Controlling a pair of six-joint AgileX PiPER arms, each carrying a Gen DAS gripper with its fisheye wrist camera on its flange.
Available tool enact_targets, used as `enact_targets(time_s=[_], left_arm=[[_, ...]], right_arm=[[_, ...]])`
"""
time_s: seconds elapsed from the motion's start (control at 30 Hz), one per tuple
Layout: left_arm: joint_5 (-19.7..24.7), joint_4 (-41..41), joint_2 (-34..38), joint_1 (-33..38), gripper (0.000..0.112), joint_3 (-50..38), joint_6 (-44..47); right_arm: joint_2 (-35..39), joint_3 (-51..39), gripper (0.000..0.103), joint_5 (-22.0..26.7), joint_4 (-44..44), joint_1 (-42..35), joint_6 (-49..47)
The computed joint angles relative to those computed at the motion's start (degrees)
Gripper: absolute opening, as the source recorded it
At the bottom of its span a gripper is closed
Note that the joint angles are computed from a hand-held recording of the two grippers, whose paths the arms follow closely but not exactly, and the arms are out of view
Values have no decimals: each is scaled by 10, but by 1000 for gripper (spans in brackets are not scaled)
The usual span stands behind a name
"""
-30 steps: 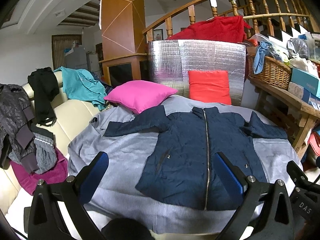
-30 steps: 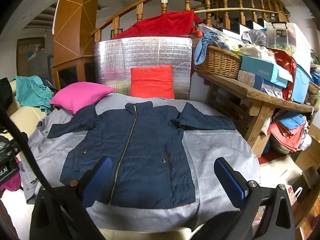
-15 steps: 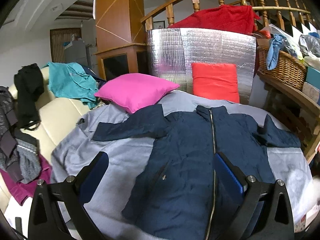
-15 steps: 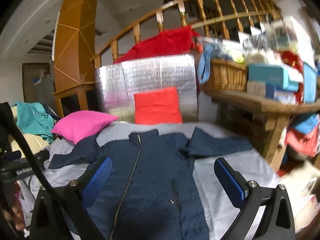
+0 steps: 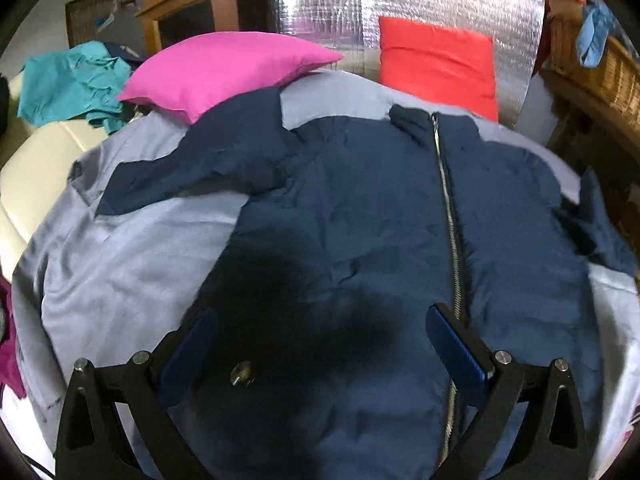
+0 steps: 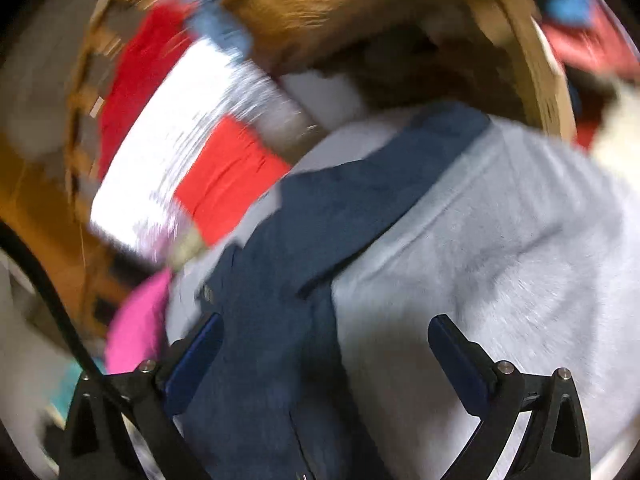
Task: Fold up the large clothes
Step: 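Lower the right tool onto the jacket sleeve and grasp its cuff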
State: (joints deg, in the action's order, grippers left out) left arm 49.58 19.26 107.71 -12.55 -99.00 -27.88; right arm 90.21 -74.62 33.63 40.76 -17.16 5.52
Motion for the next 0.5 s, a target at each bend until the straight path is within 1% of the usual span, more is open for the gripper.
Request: enact_targets(time_s=[0.03,0.07,0.1,0.13,0.17,0.2,0.23,0.27,0.33,0.43,0.47,0.5], left_arm=[[-10,17,10,-6,103,0,-6],[-26,36,13,-11,103,8,-14],[-33,53,19,-18,103,9,-20],[-28,62,27,-21,103,3,-16],[-16,57,42,-21,103,-19,-2],[-7,45,51,-20,103,-36,20],[-17,42,51,-23,103,-40,35],[-21,49,52,-24,103,-43,36],[-32,86,51,-35,103,-42,24],[-39,94,63,-39,103,-56,25],[-37,94,68,-38,103,-62,24],[-32,91,75,-38,103,-70,25]], right_arm=[[29,-18,103,5,44,-19,-21],[74,-52,103,11,82,-39,-35],[103,-79,99,16,97,-48,-41],[130,-104,93,18,100,-54,-35],[173,-144,90,22,113,-64,-30],[200,-169,85,26,123,-71,-30],[224,-188,80,30,137,-77,-32],[249,-211,79,35,150,-84,-31],[303,-270,74,46,135,-93,3],[361,-352,73,69,102,-99,56],[378,-378,70,78,74,-99,87],[392,-398,63,81,61,-100,105]])
